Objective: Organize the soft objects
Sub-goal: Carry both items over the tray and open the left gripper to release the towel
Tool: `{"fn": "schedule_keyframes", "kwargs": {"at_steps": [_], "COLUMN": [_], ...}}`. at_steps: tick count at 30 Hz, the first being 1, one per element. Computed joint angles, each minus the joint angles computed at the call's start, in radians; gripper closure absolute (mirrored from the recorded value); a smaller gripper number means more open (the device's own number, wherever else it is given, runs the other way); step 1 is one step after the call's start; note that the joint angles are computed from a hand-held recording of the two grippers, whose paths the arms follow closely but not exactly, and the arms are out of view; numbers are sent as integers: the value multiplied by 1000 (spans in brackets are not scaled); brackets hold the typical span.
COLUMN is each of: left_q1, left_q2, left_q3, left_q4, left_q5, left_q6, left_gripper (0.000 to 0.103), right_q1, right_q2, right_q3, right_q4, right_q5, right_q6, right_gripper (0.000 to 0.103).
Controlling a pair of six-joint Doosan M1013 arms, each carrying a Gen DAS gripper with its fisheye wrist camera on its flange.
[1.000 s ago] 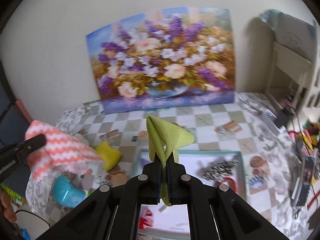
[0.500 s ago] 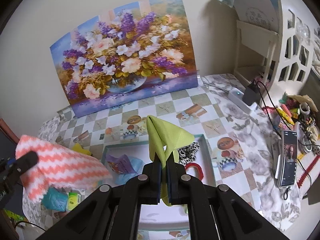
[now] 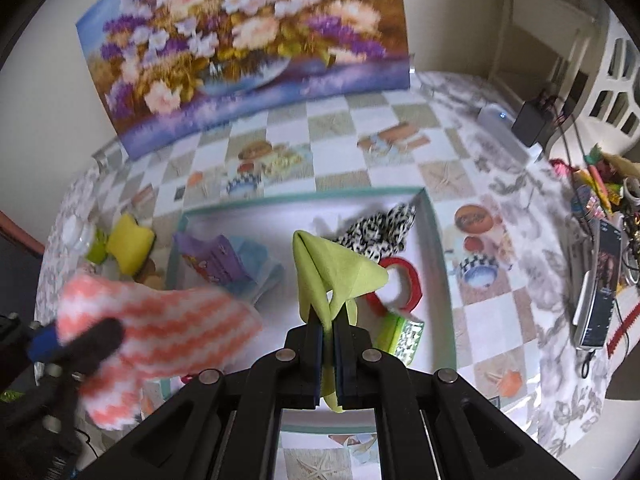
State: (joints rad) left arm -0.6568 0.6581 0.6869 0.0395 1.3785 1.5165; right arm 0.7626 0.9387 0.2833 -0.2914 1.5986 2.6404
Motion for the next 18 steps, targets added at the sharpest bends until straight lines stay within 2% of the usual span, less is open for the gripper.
{"fn": "schedule_keyframes", "kwargs": {"at_steps": [5, 18], "left_q1": [-12, -5], "left_q2": [48, 117], "left_q3": [-24, -39], "left_q4": [43, 78], "left_q5": [84, 171], "left_q6": [0, -48], "left_gripper": [84, 84], "right_q1": [-15, -40], "right_q2": [3, 1], "right_q3": [25, 97], "right_q4": [73, 207], "right_q5": [-7, -28], "right_q6": [10, 20], "right_gripper": [96, 95]}}
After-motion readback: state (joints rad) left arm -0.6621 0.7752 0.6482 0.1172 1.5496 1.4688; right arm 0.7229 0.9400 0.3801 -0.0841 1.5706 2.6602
